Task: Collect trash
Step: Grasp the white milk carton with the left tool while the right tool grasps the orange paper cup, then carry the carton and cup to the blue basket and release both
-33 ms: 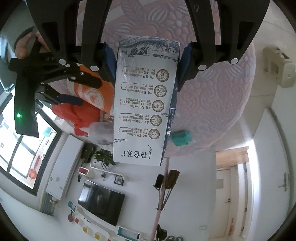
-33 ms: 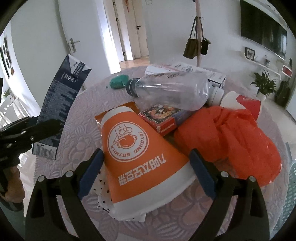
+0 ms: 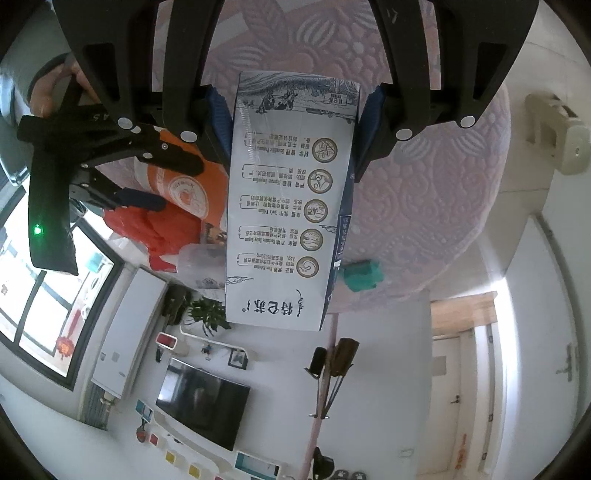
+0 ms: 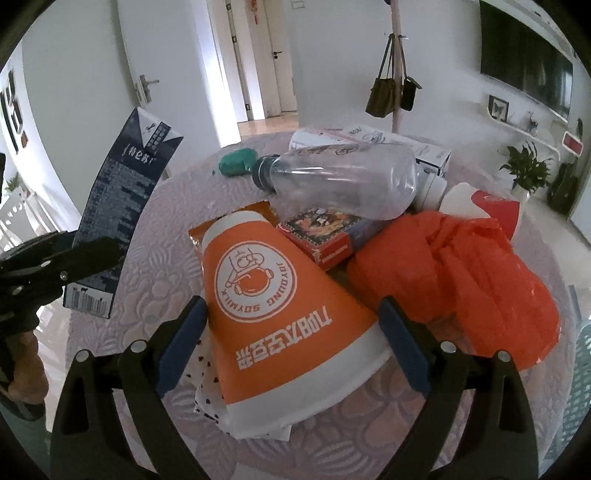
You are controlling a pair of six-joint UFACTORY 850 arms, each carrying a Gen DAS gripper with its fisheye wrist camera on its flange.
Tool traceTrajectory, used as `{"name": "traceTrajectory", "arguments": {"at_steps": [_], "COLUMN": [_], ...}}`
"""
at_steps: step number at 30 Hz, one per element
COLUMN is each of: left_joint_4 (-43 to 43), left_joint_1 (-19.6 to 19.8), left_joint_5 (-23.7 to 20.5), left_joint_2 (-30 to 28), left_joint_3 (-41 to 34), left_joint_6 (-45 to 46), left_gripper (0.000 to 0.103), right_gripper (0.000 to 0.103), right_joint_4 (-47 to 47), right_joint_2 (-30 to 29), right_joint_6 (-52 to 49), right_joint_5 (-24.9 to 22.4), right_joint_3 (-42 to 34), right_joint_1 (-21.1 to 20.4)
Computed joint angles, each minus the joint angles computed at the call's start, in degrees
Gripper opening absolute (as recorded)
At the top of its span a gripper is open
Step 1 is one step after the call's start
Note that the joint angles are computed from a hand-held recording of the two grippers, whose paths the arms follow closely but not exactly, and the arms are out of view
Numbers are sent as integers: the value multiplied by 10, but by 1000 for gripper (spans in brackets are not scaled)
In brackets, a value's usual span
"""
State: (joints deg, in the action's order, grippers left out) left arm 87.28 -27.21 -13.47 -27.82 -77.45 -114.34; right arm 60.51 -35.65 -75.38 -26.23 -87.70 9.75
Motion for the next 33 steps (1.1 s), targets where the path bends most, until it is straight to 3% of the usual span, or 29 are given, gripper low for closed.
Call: {"name": "traceTrajectory", "arguments": {"at_steps": [4, 6, 12, 20, 29, 32, 33], "left_joint_4": [81, 82, 101, 116, 87, 87, 88], "left_joint_1": [-3, -4, -11, -24, -38, -40, -40], "left_joint_5": [3, 0, -12, -33, -49, -49, -49], "left_joint_2": [7, 8, 21, 19, 16, 17, 17], "left_joint_3": [18, 20, 36, 26, 15, 17, 18], "left_joint_6": [-88, -92, -121, -136, -102, -101, -102], "left_gripper": [55, 55, 55, 55, 55, 55, 55], "right_gripper": [89, 80, 63, 42, 43, 46, 46], "right_joint_4": [-17, 2, 111, 225, 177, 148, 122], "right_joint_2": [9, 18, 29, 64, 55, 43, 35], "right_joint_6": [-7, -30, -107, -202, -129, -94, -66], "right_joint_5": [22, 47, 1, -3, -21, 9, -1], "right_joint_3": [19, 32, 44, 81, 62, 47, 36], "right_joint_1": [12, 16, -3, -16, -31, -27, -30]}}
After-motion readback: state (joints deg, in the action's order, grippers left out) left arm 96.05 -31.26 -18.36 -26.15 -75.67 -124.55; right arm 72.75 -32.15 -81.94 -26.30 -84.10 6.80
